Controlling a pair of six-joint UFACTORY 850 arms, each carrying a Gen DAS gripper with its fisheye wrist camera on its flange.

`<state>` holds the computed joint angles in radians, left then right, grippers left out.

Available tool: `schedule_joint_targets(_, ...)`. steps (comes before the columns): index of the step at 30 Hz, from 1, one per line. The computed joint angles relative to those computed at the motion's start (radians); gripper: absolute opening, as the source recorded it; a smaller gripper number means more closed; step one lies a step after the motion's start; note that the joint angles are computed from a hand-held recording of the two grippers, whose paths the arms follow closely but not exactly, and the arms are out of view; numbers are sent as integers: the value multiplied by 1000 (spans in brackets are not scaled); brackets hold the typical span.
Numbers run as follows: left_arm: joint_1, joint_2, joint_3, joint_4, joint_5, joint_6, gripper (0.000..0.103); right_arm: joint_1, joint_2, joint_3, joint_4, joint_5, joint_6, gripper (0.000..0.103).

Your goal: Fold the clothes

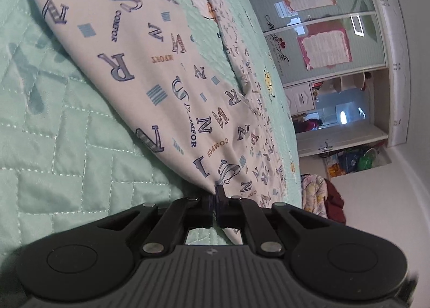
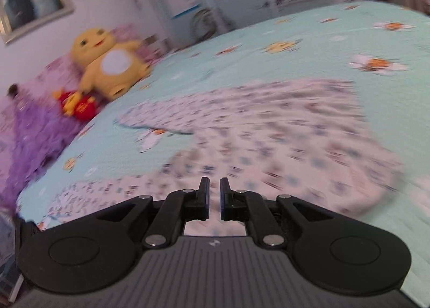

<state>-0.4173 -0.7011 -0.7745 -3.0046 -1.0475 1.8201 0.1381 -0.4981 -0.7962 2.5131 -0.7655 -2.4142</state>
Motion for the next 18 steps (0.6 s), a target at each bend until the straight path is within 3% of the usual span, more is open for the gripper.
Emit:
schedule_joint_targets(5,-15,27,15,-36,53,89,3,64,-219,-329,-380,165,351,8)
schedule_joint_targets(7,-22,39,28,-50,69,123,3,88,-304,-445,-449,223,437,0)
schedule_joint_targets(12,-9,28,44,-12,35,103,3,60,-368,-526,-487,152,584,0)
schedule_joint_targets(18,10,39,61,11,17,25,3,22,-256,-317,-292,-10,431,16)
